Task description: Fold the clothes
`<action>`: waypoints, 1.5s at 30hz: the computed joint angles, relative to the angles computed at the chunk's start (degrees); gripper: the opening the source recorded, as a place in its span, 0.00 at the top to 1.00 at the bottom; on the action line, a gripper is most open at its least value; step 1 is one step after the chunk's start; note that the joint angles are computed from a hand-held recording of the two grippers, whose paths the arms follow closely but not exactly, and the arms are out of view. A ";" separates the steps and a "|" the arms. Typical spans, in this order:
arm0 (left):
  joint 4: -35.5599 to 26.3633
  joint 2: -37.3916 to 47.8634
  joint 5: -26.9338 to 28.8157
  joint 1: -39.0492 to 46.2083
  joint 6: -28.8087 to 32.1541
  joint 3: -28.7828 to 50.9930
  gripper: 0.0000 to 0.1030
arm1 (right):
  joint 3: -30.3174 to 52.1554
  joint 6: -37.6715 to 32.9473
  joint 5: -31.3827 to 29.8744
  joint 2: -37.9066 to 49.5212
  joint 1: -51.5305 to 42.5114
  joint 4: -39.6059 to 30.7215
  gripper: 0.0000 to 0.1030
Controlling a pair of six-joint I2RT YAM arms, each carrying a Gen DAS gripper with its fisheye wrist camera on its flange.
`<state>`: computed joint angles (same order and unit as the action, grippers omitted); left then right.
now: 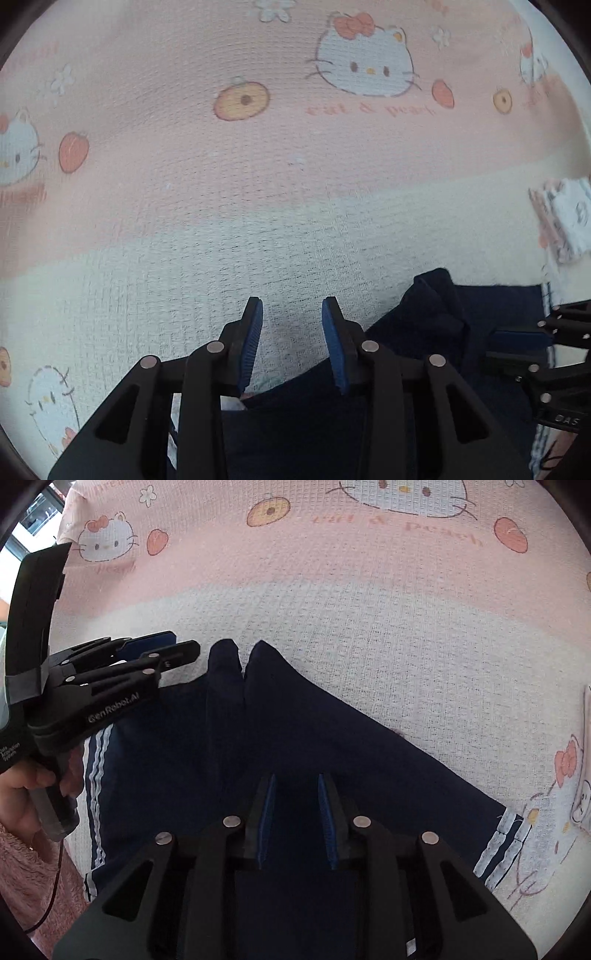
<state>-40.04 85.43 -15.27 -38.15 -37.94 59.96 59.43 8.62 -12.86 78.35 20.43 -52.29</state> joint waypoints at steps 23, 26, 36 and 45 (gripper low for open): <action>-28.99 -20.52 7.59 -37.64 -41.38 -7.35 0.66 | -12.35 30.14 9.47 -24.74 29.50 -21.36 0.75; -33.46 -20.40 4.28 -43.32 -48.54 -3.65 0.66 | -10.86 35.72 12.29 -27.49 33.00 -23.93 0.75; -30.59 -16.23 5.07 -56.36 -60.68 -3.06 0.66 | -11.28 57.58 19.64 -23.55 58.17 -24.84 0.75; -36.48 -17.63 0.72 -62.85 -69.64 1.13 0.66 | -11.05 66.14 23.30 -29.96 62.53 -28.16 0.74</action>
<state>-76.53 67.79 -14.55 -101.00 -107.58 61.09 48.38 74.76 10.44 48.39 82.96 -80.44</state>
